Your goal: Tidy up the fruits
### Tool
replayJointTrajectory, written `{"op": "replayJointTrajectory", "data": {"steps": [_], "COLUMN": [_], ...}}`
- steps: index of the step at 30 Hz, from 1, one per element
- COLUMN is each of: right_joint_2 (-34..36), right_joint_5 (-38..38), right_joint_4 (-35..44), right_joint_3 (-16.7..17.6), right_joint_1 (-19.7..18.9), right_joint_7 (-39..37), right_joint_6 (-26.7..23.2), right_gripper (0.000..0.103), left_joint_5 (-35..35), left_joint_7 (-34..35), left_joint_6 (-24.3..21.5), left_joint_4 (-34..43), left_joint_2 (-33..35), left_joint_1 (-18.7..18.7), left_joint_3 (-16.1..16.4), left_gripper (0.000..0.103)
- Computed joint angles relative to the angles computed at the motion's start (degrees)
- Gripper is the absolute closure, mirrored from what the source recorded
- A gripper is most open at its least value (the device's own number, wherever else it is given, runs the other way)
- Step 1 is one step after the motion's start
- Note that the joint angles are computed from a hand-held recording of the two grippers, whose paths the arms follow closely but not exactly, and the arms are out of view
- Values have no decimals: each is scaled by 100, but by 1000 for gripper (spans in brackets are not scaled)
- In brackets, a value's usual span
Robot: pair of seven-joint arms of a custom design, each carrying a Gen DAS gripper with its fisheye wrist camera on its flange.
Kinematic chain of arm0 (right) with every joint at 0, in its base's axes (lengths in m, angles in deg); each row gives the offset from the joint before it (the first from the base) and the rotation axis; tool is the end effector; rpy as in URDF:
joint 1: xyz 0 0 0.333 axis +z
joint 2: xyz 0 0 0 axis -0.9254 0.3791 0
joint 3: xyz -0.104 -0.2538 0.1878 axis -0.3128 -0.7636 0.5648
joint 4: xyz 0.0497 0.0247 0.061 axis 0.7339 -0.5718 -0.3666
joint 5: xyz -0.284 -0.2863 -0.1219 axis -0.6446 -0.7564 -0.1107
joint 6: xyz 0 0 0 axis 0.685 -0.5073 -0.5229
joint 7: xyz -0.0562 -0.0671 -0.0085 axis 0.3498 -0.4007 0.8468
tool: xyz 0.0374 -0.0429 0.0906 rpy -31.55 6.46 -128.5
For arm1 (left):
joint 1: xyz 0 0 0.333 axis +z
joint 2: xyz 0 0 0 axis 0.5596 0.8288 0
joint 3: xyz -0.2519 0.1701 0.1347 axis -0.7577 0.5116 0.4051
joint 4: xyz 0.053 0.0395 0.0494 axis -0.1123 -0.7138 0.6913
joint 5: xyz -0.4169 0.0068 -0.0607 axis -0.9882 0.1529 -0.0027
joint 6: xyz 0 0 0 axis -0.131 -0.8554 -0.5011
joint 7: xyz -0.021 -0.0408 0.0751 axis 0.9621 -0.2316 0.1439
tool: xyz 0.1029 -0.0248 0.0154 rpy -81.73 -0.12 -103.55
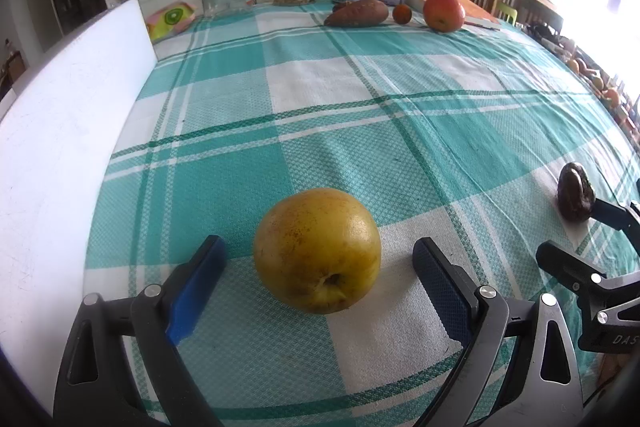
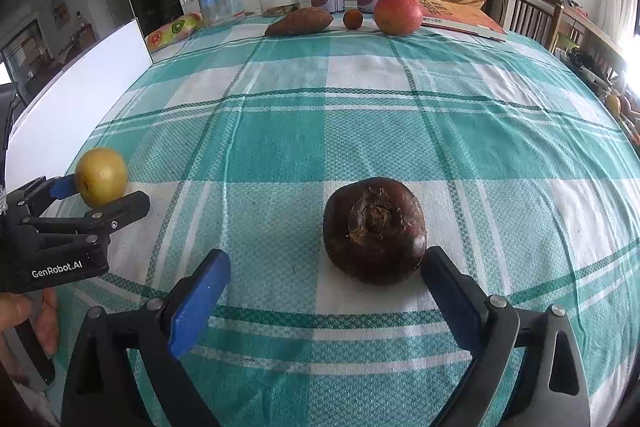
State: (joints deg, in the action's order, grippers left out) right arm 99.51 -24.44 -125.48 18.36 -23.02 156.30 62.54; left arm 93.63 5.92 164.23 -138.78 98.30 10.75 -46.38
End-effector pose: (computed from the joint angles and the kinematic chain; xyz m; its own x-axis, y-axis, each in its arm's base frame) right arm 0.6151 0.5102 0.2870 0.0037 -0.9988 -0.0496 -0.7956 0.0271 -0.6052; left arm 0.6655 -0.2812 0.2906 -0.2712 -0.9625 -0.0034 -0.7627 0.2171 -0.6092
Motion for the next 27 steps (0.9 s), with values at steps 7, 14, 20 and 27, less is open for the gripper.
{"op": "replayJointTrajectory", "data": {"steps": [7, 14, 20, 27], "right_joint_2": [6, -98, -497, -338], "right_joint_5": [25, -36, -621, -416], "right_joint_4": [21, -198, -1097, -618], "right_joint_3": [14, -52, -986, -372], "right_joint_1": [-2, -1, 566, 143], "right_joint_7": [-56, 132, 1868, 1249], "right_joint_6": [-47, 286, 1387, 634], "right_gripper": [4, 4, 4, 6], "left_joint_5": [-8, -15, -294, -1243], "left_joint_7": [8, 12, 451, 1693], "left_joint_6": [-1, -1, 82, -158], "left_joint_4": [3, 4, -69, -148], "left_joint_2": [3, 3, -27, -88], "left_joint_1": [-1, -2, 561, 1552], "left_joint_3": [1, 2, -605, -1733], "left_gripper": [7, 7, 8, 11]}}
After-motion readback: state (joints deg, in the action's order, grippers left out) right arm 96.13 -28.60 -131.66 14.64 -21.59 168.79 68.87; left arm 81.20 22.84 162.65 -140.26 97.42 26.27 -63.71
